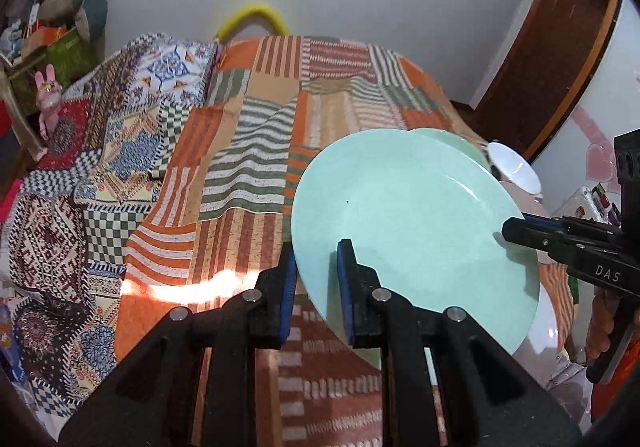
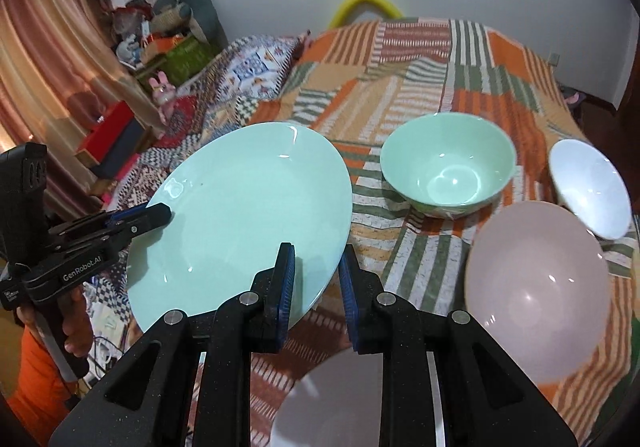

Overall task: Organize plates and bowls
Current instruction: 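Lift the mint green plate off the bedspread with both grippers, then carry the mint green plate over the white plate and lower it on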

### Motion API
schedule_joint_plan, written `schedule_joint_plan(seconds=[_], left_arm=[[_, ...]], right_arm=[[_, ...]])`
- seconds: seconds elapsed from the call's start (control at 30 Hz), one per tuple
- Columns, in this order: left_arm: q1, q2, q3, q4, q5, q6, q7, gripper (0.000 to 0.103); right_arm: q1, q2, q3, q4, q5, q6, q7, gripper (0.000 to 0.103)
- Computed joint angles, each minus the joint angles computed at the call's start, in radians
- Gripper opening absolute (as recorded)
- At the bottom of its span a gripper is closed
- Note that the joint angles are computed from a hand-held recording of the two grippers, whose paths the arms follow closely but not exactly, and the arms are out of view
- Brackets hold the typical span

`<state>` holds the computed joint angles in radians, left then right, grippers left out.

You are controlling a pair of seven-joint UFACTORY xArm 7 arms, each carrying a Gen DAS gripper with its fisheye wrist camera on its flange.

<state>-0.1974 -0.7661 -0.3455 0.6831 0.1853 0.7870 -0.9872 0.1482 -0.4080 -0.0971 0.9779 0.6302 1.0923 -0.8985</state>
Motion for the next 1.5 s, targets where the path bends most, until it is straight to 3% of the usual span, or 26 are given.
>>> schedule_joint_plan(seconds=[0.37, 0.87, 1.2, 1.5], left_arm=[[-0.016, 0.011, -0.120, 0.148, 0.035, 0.113, -0.073, 0.019], [-0.065, 0.161, -0.219, 0.297, 0.113, 0.162, -0.179, 0.019], [-0.130, 0.287, -0.238, 0.366, 0.179, 0.190, -0.239, 0.019], [-0.212, 0.377, -0.204, 0.392, 0.226, 0.200, -0.275, 0.019]], right_arm=[[-0.040, -0.103, -0.109, -0.017, 0.063, 0.096, -0.087, 0.021], [-0.131, -0.164, -0.202, -0.050, 0.065, 0.156, -0.155, 0.021], [-0.189, -0.146, -0.244, -0.063, 0.043, 0.178, -0.187, 0.021], [-0.247, -0.127, -0.245, -0.083, 0.026, 0.195, -0.191, 0.021]])
